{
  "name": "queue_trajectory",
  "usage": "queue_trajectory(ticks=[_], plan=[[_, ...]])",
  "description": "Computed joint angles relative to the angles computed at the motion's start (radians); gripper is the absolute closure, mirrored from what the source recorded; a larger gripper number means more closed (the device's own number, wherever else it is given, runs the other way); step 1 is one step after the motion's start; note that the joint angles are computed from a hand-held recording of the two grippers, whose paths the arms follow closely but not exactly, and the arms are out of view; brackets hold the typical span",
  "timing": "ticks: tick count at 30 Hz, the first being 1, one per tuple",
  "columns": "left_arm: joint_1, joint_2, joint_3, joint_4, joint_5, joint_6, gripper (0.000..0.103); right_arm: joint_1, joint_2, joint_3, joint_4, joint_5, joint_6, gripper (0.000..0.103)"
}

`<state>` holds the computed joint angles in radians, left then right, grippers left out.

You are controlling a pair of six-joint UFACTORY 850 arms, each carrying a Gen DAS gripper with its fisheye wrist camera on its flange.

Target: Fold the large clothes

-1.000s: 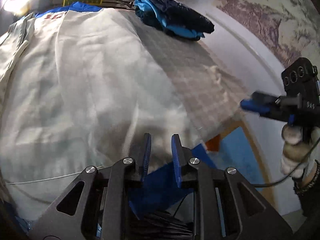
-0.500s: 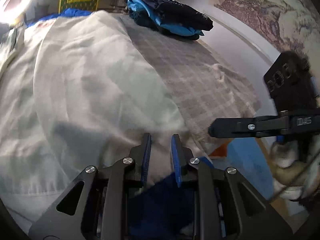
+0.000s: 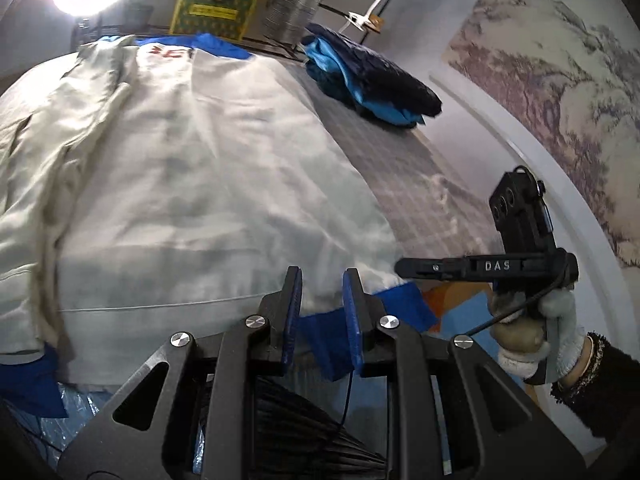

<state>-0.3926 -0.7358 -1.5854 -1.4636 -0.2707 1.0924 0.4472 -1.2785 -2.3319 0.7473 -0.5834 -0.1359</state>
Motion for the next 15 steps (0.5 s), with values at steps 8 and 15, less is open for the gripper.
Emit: queue_trajectory(ticks=[8,15], plan=[[-0.009,0.004,0.014,-0.073,0.000,0.097,0.083,-0.006,0.092,0.127,0.276,0.052,-0.198,0.095],[0.000,-0.021,-0.012,-0.154,-0.026,0.130,0.083,0.027,0.021,-0.053,-0.022,-0.013,-0.012,0.096]])
